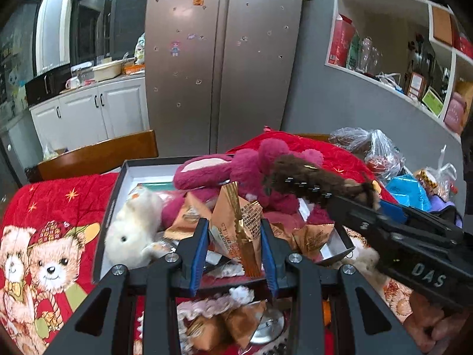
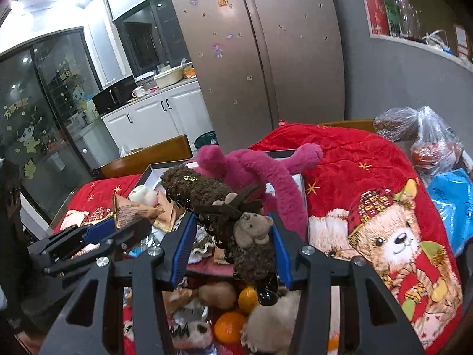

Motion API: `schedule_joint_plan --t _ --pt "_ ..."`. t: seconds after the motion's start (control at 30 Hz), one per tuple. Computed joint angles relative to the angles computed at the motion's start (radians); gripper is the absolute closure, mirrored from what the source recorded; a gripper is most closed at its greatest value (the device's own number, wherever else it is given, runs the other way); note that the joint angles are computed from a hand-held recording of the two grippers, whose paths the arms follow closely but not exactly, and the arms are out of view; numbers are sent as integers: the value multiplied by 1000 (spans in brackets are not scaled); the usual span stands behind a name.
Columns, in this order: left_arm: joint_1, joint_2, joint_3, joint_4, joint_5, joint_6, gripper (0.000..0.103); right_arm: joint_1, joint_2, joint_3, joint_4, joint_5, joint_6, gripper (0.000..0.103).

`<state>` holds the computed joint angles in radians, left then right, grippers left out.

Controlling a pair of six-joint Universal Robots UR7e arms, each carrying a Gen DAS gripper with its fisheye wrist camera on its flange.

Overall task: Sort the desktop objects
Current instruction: 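Carry both held items over the black box with both tools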

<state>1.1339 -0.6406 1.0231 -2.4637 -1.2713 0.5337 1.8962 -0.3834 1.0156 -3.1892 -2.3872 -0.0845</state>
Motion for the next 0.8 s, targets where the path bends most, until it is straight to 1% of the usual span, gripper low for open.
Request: schedule_joint_plan --t 0.07,0.13,0.33,0.47,0.67,0.8 --pt "-4 11 -1 -4 9 -1 69 -12 4 -7 3 15 9 53" --pt "-5 23 -9 -1 15 -4 69 -20 10 -28 36 14 17 53" --pt "-2 79 -77 41 0 -21 69 -43 1 -28 58 26 21 53" --pt "-4 102 -97 44 10 4 69 -58 -18 -2 72 51 54 53" --pt "1 124 -127 59 24 23 69 -75 -14 -12 113 78 96 53" --pt "7 141 -161 87 34 6 69 -83 -6 -27 134 89 108 53"
